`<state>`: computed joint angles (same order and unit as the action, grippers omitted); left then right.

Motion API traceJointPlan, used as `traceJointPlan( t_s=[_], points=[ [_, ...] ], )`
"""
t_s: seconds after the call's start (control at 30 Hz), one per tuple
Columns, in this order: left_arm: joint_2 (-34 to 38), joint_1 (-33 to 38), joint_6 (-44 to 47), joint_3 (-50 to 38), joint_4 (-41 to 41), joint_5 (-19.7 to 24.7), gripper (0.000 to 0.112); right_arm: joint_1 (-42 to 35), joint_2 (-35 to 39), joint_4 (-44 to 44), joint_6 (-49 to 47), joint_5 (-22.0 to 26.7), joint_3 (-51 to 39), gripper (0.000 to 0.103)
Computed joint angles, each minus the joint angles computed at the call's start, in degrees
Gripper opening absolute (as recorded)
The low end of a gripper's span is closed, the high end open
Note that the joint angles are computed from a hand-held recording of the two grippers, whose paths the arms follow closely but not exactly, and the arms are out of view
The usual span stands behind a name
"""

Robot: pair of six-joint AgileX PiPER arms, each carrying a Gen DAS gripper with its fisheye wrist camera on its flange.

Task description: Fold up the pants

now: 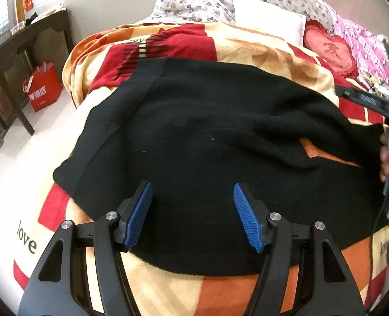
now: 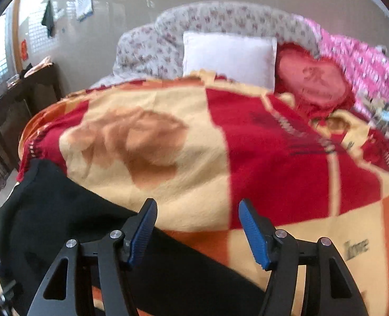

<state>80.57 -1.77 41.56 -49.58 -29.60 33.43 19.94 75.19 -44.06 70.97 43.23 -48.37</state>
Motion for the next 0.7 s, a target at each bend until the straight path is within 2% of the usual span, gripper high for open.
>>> traceJointPlan(
  t_s=[0.03, 0.13, 0.17, 0.23, 0.33, 0.37, 0.43, 0.47, 0.5, 0.6, 0.63, 0.67, 0.7],
  points=[
    [0.0, 0.9, 1.1, -0.3, -0.8, 0.9, 0.064, 0.0, -1.8, 2.6, -2.5, 0.3, 0.3, 0.063],
    [-0.4, 5.1, 4.5, -1.2, -3.1, 3.4, 0.064, -1.1, -11.0, 18.1, -13.6, -4.5, 4.8, 0.063],
    [-0.2, 7.4, 6.0, -1.8, -4.2, 5.0, 0.064, 1.0, -14.3, 22.0, -15.3, -5.7, 7.2, 0.063],
    [0.3, 10.3, 6.3, -2.9, -4.6, 7.2, 0.064, 6.1, -18.3, 23.4, -13.0, -6.1, 10.6, 0.063],
    [1.5, 14.9, 7.4, -4.4, -5.8, 10.2, 0.064, 16.2, -21.4, 18.0, 0.1, -5.5, 15.2, 0.063],
    [2.1, 16.0, 7.5, -4.8, -5.9, 10.5, 0.064, 17.3, -22.5, 19.5, 1.0, -6.8, 17.4, 0.063],
    [2.7, 16.7, 6.7, -5.1, -5.3, 10.7, 0.064, 14.9, -23.6, 24.5, -3.1, -9.8, 20.4, 0.063],
    [3.2, 16.9, 6.5, -5.3, -5.3, 11.1, 0.064, 14.4, -24.2, 24.8, -3.5, -9.5, 21.1, 0.062],
    [3.6, 17.0, 6.2, -5.6, -5.3, 11.8, 0.064, 13.9, -24.8, 22.9, -1.9, -7.0, 20.6, 0.062],
    [2.4, 16.7, 6.7, -4.8, -5.9, 11.9, 0.064, 16.6, -20.0, 10.7, 6.3, 8.8, 16.1, 0.062],
    [1.7, 16.3, 6.5, -4.5, -5.8, 11.5, 0.064, 16.7, -19.3, 9.4, 7.3, 11.7, 14.9, 0.062],
    [1.4, 15.9, 6.5, -4.4, -5.9, 11.5, 0.064, 14.7, -20.0, 10.0, 6.2, 12.3, 14.0, 0.062],
    [1.3, 15.5, 6.8, -4.5, -6.2, 11.6, 0.064, 12.5, -21.2, 11.5, 4.3, 10.7, 13.5, 0.062]
  ],
)
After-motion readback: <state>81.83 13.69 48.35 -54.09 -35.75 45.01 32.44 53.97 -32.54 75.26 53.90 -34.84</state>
